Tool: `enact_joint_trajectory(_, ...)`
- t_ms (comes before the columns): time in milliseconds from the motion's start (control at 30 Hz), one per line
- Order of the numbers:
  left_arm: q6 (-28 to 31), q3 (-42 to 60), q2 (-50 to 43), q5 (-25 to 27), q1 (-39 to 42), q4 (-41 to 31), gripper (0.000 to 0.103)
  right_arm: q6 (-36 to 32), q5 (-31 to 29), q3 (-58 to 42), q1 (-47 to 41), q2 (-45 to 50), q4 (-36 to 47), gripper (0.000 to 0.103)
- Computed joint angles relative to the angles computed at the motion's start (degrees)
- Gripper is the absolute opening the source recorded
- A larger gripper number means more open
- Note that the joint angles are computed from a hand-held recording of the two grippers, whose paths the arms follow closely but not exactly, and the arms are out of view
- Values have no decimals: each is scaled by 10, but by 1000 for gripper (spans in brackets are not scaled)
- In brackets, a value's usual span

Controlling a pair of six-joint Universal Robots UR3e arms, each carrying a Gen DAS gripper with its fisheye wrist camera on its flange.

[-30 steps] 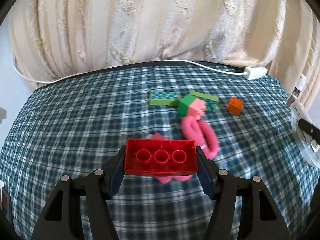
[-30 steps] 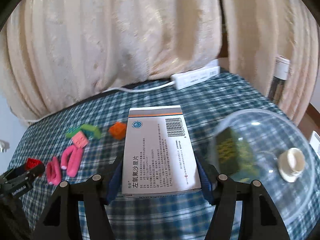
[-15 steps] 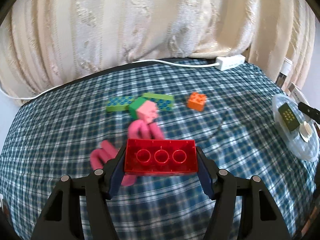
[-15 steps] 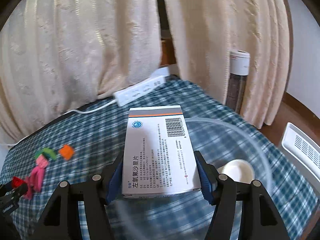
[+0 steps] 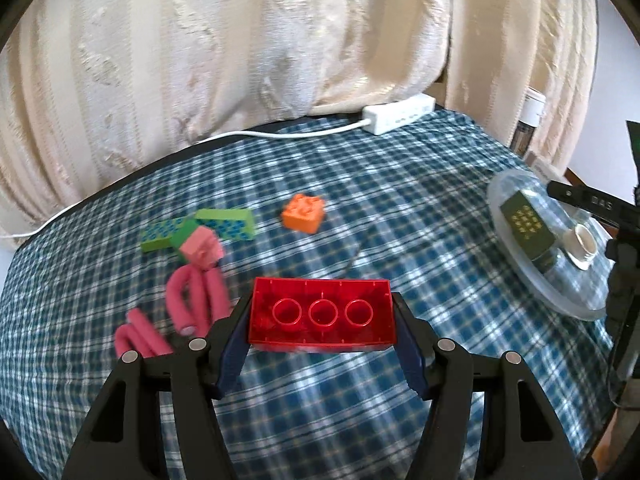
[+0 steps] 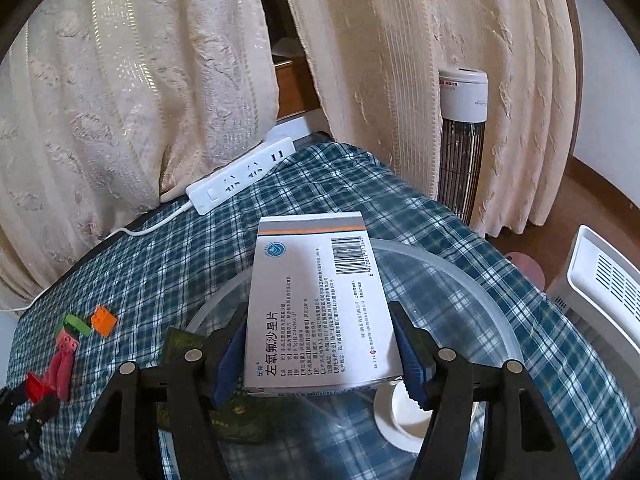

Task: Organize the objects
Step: 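Lower the medicine box into the container with the right gripper while the left carries the red brick over, then lower the red brick into the container and open the left gripper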

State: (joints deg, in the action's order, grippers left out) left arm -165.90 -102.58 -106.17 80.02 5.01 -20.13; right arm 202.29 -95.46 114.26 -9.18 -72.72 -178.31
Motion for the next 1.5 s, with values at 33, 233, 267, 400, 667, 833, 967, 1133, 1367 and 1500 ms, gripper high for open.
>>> enact_joint_trajectory(33,-1,7,-3,1,-7,-5,65,1,6,1,-5,0,0,69)
enact_joint_trajectory(233,0,44,-17,6,-44,-28,65,1,41,42,-31,-22,-32,76)
enact_joint_trajectory(267,0,50,-19,5,-50,-32,65,0,43,49,-33,-28,-38,76)
enact_joint_trajectory(400,0,74,-29,0,-74,-44,65,0,48,94,-48,-64,-64,76)
enact_joint_trajectory(667,4,142,-64,-30,-127,-86,65,-8,23,174,-62,-142,-97,76)
enact_joint_trajectory(833,9,178,-88,-37,-163,-102,65,-14,12,207,-73,-181,-108,76)
enact_joint_trajectory(967,10,206,-110,-43,-183,-115,65,-13,22,229,-91,-197,-117,76)
enact_joint_trajectory(1133,14,242,-143,-55,-199,-132,65,-13,37,245,-106,-200,-127,76)
enact_joint_trajectory(1367,17,306,-200,-44,-216,-159,65,-7,50,258,-120,-200,-133,76)
enact_joint_trajectory(1500,25,342,-227,-49,-215,-170,65,-7,49,256,-115,-197,-133,76)
